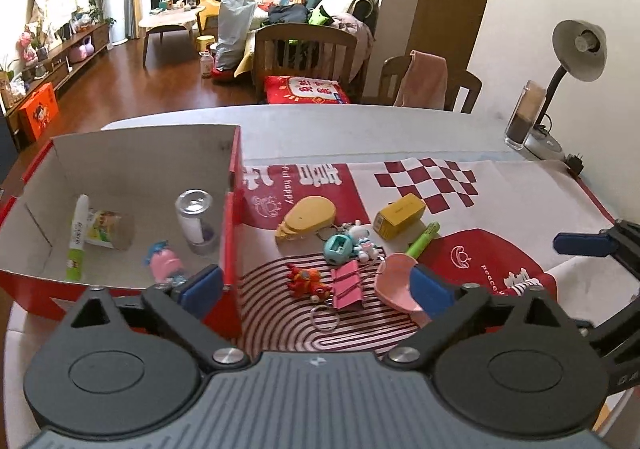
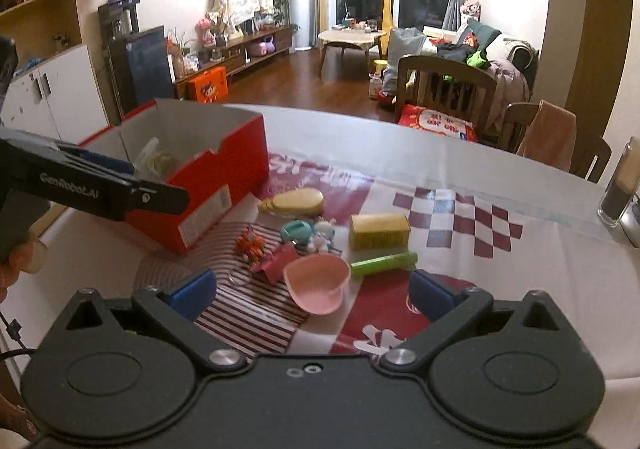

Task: Organize rigid objects
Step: 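Withdraw both tools from the shoebox back over the remaining table items, then close left tool on the pink binder clip while right tool grips the pink heart-shaped scoop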

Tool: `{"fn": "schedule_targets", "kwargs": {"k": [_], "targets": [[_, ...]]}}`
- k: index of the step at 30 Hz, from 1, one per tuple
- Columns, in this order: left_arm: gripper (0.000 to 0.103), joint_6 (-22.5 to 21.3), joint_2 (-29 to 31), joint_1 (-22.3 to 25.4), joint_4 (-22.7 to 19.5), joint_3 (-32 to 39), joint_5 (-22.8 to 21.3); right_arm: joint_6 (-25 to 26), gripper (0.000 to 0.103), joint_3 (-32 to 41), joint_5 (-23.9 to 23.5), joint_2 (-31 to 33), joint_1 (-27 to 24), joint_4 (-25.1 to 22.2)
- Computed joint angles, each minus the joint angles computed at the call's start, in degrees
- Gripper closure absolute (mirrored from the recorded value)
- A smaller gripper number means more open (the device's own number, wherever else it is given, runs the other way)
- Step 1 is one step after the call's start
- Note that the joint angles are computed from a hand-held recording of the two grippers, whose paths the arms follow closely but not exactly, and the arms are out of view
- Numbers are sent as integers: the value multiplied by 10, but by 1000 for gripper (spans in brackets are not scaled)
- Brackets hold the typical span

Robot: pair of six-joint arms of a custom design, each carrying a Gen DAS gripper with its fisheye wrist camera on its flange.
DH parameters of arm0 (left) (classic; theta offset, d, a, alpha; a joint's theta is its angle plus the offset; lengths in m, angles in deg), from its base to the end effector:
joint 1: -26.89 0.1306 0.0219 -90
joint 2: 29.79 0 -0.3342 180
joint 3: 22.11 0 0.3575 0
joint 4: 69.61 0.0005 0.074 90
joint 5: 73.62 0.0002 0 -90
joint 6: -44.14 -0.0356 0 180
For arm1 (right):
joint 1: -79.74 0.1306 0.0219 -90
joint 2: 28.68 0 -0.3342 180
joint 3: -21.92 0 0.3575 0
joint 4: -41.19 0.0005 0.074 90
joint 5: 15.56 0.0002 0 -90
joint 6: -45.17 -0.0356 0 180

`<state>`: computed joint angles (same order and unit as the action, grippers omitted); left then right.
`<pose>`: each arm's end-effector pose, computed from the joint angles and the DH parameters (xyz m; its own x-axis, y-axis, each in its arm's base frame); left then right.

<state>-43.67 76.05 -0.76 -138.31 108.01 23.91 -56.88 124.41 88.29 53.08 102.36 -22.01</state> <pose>0.4555 -0.2445 0.5225 -0.6403 0.2927 -0.7102 0.5189 0.8465 -0.1189 0.3619 0.1410 0.5144 -0.6535 -0.0527 -0.7551 -0.0757 0.9971 -0.0041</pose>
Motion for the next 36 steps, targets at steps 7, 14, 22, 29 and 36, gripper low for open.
{"fn": "schedule_targets", "kwargs": {"k": [7, 14, 22, 29, 36], "targets": [[1, 17, 12, -28, 27, -22, -9, 28, 0, -38, -36, 5, -31, 25], [1, 22, 29, -44, 76, -49, -26, 71, 3, -53, -52, 33, -44, 56], [1, 11, 58, -48, 109, -51, -30, 83, 14, -49, -79, 72, -56, 78], [2, 11, 98, -46, 88, -11, -11, 79, 22, -42, -90, 93, -61, 86], [26, 21, 139, -42, 49, 43, 6, 71, 31, -29, -102, 114, -65, 84]]}}
